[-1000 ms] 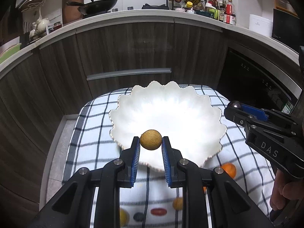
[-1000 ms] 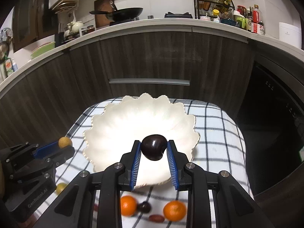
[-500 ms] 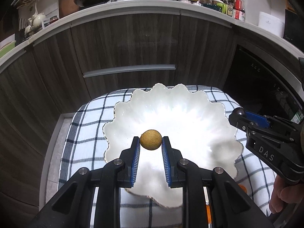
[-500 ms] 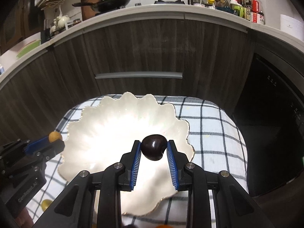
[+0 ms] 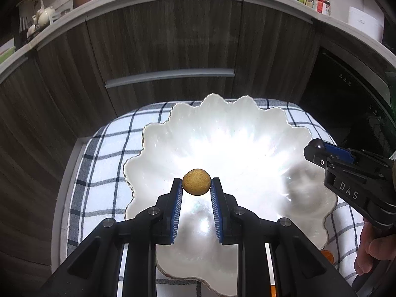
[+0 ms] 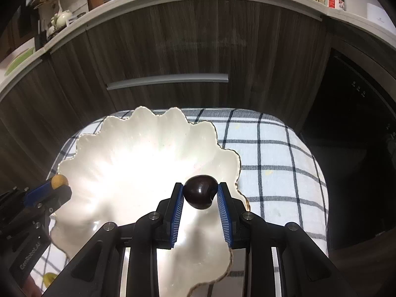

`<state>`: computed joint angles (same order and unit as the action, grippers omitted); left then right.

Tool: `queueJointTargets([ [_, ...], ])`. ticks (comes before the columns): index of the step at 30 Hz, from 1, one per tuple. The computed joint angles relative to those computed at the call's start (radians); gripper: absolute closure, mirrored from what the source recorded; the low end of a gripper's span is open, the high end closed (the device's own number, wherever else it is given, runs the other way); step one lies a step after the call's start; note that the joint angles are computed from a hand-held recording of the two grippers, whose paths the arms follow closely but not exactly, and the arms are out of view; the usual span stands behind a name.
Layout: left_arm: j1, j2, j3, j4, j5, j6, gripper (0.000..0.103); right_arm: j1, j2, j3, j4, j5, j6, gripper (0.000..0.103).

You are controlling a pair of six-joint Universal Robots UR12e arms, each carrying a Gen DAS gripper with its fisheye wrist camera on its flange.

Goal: Organize fruits
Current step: 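Carry the yellow fruit with the left tool while the right tool carries the plum over the bowl, then open the left tool and the right tool to drop both fruits into the bowl, then withdraw both tools from the bowl toward the remaining fruits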

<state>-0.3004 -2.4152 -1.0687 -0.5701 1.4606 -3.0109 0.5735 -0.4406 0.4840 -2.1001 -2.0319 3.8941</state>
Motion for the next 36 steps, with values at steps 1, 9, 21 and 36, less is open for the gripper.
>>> queueJointTargets([
  [1,0.0,-0.003,0.004,-0.007,0.001,-0.001,0.079,-0.001,0.005,-0.009,0.008,0.003,0.001,0.073],
  [9,0.002,-0.009,0.017,-0.038,0.0,-0.002,0.07,-0.005,0.037,-0.07,0.054,0.023,-0.006,0.073],
  [21,0.005,0.011,-0.023,0.036,0.032,-0.022,0.038,0.008,0.025,-0.059,0.055,-0.057,0.025,0.027],
  [36,0.01,0.055,-0.078,0.107,0.048,-0.018,0.03,0.029,0.003,-0.04,0.004,-0.111,0.015,0.026],
])
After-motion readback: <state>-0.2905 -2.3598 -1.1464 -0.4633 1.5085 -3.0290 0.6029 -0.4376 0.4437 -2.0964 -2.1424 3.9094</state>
